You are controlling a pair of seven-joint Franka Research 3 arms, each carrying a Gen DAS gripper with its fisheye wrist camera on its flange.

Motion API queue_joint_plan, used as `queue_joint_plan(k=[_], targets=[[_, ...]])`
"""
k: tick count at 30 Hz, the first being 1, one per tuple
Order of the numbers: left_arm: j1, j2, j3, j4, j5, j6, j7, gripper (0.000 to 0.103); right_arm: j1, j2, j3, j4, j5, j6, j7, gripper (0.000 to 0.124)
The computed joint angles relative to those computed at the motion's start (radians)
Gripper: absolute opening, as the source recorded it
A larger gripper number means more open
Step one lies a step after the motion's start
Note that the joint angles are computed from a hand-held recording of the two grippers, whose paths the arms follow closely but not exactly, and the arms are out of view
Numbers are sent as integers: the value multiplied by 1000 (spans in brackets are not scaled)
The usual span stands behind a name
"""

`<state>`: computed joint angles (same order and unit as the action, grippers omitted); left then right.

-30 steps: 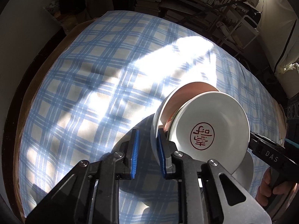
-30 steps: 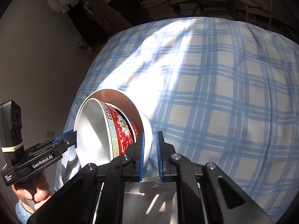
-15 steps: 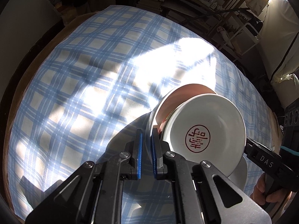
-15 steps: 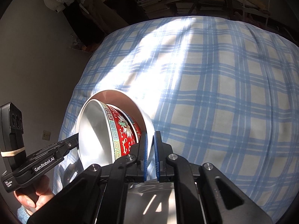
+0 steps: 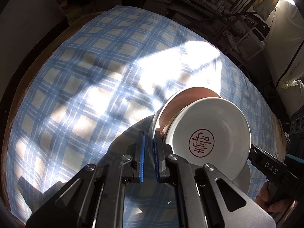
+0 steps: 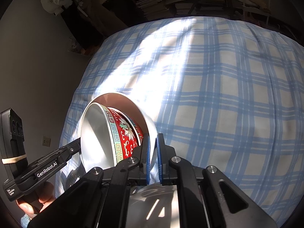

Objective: Organize plates and bowls
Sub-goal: 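Lift and carry the bowl stack over the cherry plate stack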

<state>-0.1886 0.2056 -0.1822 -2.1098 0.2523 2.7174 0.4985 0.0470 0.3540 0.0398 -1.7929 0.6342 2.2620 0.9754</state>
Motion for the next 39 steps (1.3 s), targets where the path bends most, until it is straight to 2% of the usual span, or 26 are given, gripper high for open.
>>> queue_joint_plan(k=[4, 21, 39], targets=[[-14, 2, 8, 14, 41, -16, -22, 3, 6, 0, -3, 6, -19, -4, 9, 10], [-18, -47, -1, 26, 57, -69, -35, 3, 8, -48, -7, -4, -24, -12, 20, 10], [-67, -139, -46, 22, 76, -159, -103, 3, -3, -219, -51, -128, -35, -31, -5, 10]])
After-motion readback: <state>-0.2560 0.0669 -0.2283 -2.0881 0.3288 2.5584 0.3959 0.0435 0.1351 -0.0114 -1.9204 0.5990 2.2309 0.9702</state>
